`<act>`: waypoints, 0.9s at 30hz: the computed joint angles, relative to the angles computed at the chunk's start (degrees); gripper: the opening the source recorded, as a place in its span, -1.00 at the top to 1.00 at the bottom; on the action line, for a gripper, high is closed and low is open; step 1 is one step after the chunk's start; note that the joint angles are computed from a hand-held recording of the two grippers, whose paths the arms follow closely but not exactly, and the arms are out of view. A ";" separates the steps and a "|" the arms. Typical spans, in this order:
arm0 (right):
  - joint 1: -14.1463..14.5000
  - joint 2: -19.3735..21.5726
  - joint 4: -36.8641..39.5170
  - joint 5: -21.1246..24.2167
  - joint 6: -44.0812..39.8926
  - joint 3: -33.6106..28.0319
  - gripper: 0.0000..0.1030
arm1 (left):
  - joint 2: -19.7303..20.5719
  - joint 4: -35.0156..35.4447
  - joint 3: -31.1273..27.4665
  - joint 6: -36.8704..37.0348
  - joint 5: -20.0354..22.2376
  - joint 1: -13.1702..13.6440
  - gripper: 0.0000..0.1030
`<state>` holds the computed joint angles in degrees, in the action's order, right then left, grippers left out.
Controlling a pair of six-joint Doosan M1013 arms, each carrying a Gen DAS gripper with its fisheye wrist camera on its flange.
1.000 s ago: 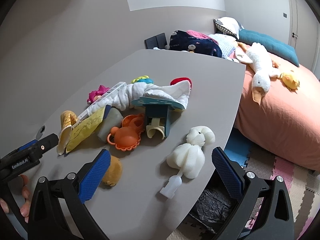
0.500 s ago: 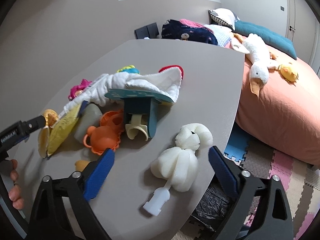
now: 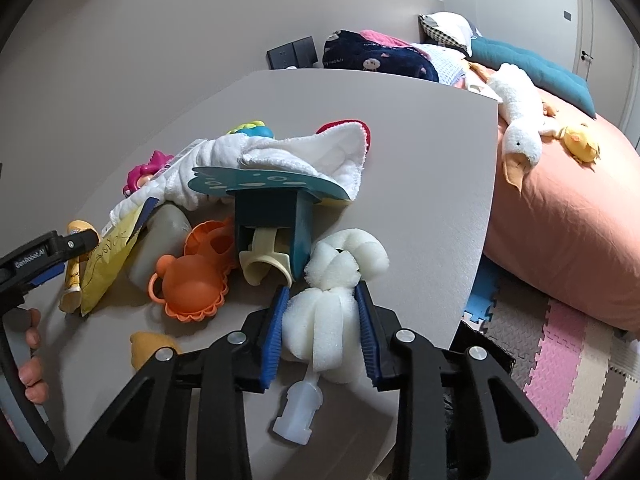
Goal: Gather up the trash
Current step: 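Grasp the white foam toy with the right tool while the left tool grasps the yellow paper cup, then carry both items over the black trash bin and open both tools to drop them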
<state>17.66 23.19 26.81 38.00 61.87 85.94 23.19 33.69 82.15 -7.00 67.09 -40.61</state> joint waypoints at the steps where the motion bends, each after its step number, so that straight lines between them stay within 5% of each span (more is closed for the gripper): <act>1: -0.01 0.02 0.17 0.03 -0.13 -0.03 0.37 | -0.17 -0.41 0.34 -0.30 -0.49 0.08 -0.89; 12: -0.74 0.13 3.37 1.50 -1.38 -0.21 0.45 | -1.88 -0.16 3.89 -3.18 -3.27 -0.72 -0.83; 27: -2.44 -3.16 8.54 0.21 -6.24 2.41 0.45 | -2.24 6.91 0.71 -3.22 1.68 -4.40 -0.83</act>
<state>15.22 20.04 35.36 38.21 55.63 88.35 20.95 40.60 82.86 -10.21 68.77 -45.01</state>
